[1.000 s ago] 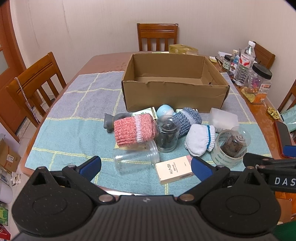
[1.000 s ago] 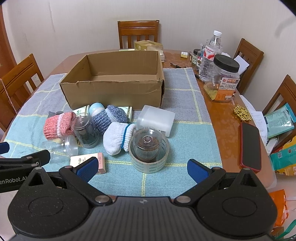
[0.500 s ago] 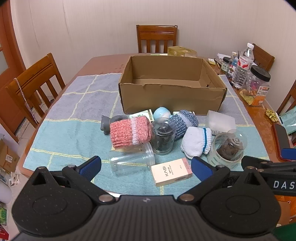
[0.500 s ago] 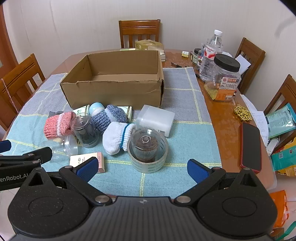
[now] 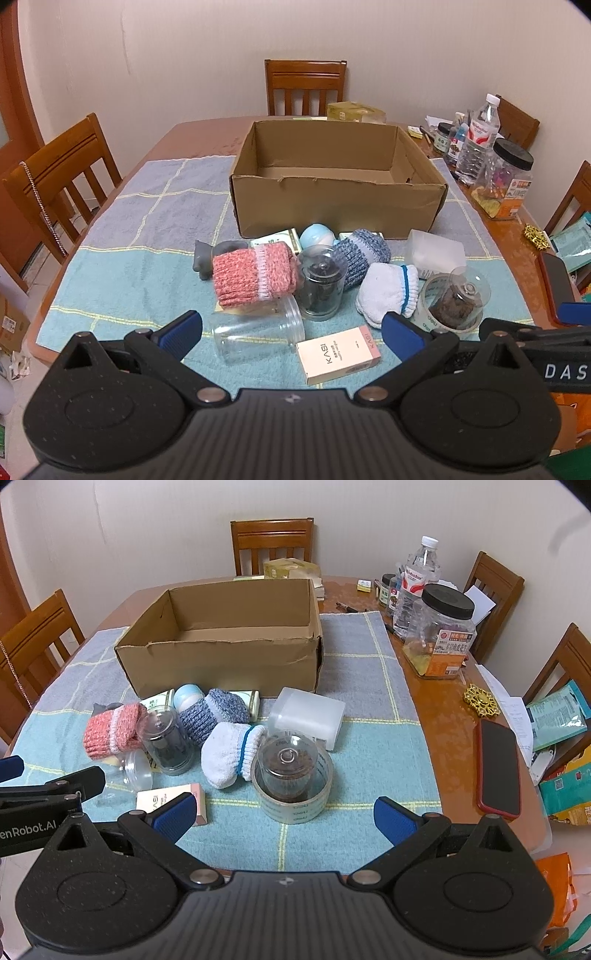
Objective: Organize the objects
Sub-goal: 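Move the left tool toward the pink-and-white KASI box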
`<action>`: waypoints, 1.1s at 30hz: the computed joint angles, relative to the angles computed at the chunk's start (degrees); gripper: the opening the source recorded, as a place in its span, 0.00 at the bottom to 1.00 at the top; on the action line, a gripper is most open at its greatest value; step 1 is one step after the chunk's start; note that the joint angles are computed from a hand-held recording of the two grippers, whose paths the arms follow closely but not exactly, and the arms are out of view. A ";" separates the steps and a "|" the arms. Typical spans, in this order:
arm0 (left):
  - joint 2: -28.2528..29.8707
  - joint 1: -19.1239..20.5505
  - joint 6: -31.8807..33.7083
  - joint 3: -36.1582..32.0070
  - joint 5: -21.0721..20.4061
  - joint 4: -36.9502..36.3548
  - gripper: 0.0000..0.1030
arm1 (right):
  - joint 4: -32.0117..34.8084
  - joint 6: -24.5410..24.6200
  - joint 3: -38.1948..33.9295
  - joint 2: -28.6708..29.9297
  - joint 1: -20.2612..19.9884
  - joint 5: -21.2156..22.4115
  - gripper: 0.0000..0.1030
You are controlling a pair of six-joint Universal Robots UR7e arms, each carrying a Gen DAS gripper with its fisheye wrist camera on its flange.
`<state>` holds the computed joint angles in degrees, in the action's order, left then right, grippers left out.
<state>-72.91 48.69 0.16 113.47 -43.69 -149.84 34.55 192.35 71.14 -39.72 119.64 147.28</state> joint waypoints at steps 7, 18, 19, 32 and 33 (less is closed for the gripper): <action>0.46 1.87 5.10 0.92 -2.25 -4.77 1.00 | -3.98 -4.01 0.87 -0.16 -0.42 -0.89 1.00; 1.74 6.89 10.40 0.16 -6.72 -8.80 0.99 | -10.89 -9.41 3.26 0.43 -1.53 -0.27 1.00; 1.91 7.16 10.73 0.28 -6.79 -9.50 0.99 | -10.93 -9.26 3.30 0.62 -1.59 0.12 1.00; 4.30 7.98 6.20 1.79 -8.46 -9.05 0.99 | -16.02 -16.27 8.25 -2.34 -6.13 -5.46 1.00; 4.62 7.80 5.27 2.04 -8.15 -9.15 0.99 | -15.88 -17.31 8.37 -2.55 -6.90 -6.53 1.00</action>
